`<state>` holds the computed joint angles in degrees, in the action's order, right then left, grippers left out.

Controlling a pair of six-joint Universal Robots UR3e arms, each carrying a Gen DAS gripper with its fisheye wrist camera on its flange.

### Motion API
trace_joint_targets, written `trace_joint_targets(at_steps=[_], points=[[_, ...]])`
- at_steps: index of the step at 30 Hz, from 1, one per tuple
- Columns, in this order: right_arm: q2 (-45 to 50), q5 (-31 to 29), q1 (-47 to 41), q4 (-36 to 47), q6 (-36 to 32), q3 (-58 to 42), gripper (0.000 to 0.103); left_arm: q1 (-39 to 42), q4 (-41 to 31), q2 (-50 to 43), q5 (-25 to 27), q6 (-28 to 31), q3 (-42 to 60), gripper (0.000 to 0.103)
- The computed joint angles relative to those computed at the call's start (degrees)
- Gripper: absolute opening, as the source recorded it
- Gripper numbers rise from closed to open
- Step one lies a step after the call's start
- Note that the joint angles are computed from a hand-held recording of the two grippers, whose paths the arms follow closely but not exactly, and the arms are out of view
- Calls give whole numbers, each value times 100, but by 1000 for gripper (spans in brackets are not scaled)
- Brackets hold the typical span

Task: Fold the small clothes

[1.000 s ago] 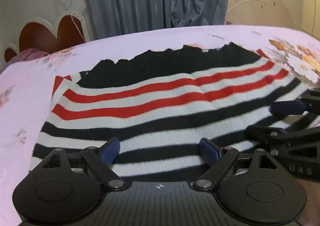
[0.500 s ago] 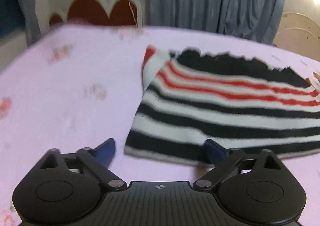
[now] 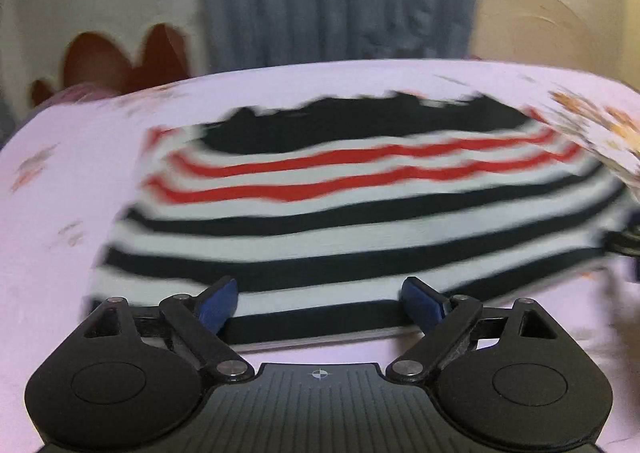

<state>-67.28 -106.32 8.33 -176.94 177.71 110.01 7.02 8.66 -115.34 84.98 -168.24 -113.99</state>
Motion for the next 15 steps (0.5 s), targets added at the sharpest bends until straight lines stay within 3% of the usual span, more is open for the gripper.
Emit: trace_joint_targets(at_steps=[2,4,6,8,11,12,15], points=[[-404,575,-533,-32,-4,464,42,429,61,114,-304,-6,-251,89],[-392,328,-337,254,-116,171,41,427,-108,190,-275,-46,-173,89],[-321,166,-50,-179,110,117,44,228,63,186,-164,-159,-156,89],[-215,414,158,-309,331,-43,49,-7,48,100,-177,-325,-38,89],[174,688,538,-218,133,-421,46,-389,-264,-136,283,-201,290,89],[326,638,648,32,50,-602,41,-339,-283,-146,200,-296,270,90],[526,453,761,156,-51,-751,41,-141,-787,166,1,-268,285,92]])
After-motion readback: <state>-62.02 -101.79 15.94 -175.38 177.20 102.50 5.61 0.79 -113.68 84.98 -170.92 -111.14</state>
